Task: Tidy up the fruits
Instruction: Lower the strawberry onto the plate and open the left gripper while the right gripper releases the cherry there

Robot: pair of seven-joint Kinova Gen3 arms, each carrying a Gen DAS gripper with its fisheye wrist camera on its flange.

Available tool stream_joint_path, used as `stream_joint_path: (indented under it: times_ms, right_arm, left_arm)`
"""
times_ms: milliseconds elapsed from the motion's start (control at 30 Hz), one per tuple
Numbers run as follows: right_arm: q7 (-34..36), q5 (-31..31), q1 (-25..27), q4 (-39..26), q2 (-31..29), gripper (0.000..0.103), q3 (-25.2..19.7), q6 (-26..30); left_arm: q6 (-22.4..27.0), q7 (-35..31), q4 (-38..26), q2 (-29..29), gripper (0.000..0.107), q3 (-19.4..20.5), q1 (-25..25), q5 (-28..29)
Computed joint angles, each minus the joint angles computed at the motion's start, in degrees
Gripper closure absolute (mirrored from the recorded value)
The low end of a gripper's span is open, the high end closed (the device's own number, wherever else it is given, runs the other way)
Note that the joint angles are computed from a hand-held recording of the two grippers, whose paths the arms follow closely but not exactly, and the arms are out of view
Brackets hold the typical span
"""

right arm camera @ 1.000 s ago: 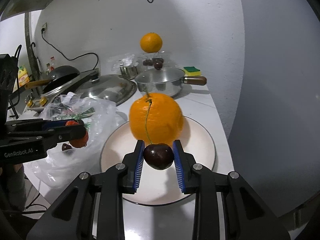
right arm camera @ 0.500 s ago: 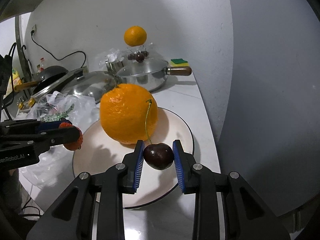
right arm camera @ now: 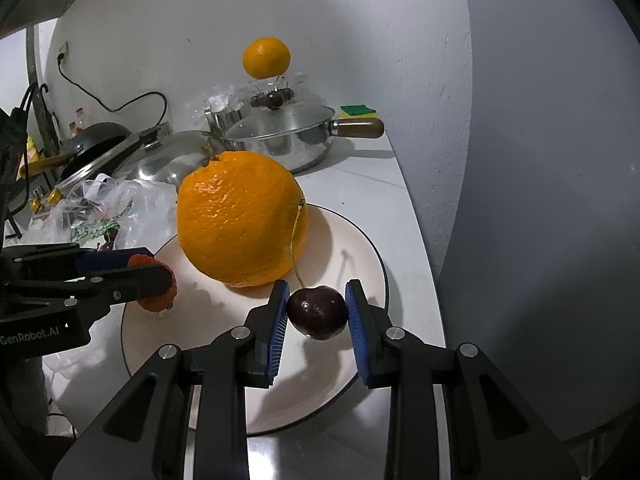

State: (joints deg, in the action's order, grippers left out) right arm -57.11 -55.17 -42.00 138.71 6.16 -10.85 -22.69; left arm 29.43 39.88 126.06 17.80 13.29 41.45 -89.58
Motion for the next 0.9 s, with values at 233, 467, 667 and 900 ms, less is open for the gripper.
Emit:
stream_joint_path:
  times_ms: [233,467,667,900]
  right_arm:
    - [3.6,-2.6,-0.7,-1.4,0.9,0.072,1.1,1.2]
    - [9.6,-9.4,-2.0,-2.6,1.2,0.072,1.7,1.3]
    - [13.2,-14.4,-2.7,-3.1,1.3,0.064,0.8,-0.1]
    - [18.3,-20.6,-3.1,-3.6,0.4,0.062,-1.6,-2.4]
  left_arm:
    - [-0.9,-1.2,-0.4,0.7,0.075,-0.5,-0.4,0.7]
    - [-0.9,0.0,0.2,-0.1,0.073,-0.5,-0.7,-0.4]
    - [0.4,0.4,1.1,-1.4,0.072,0.3,-0.7,-0.2]
    - [2.4,2.4,2.9,-3.3,0.071,1.4,-0.5,-1.0]
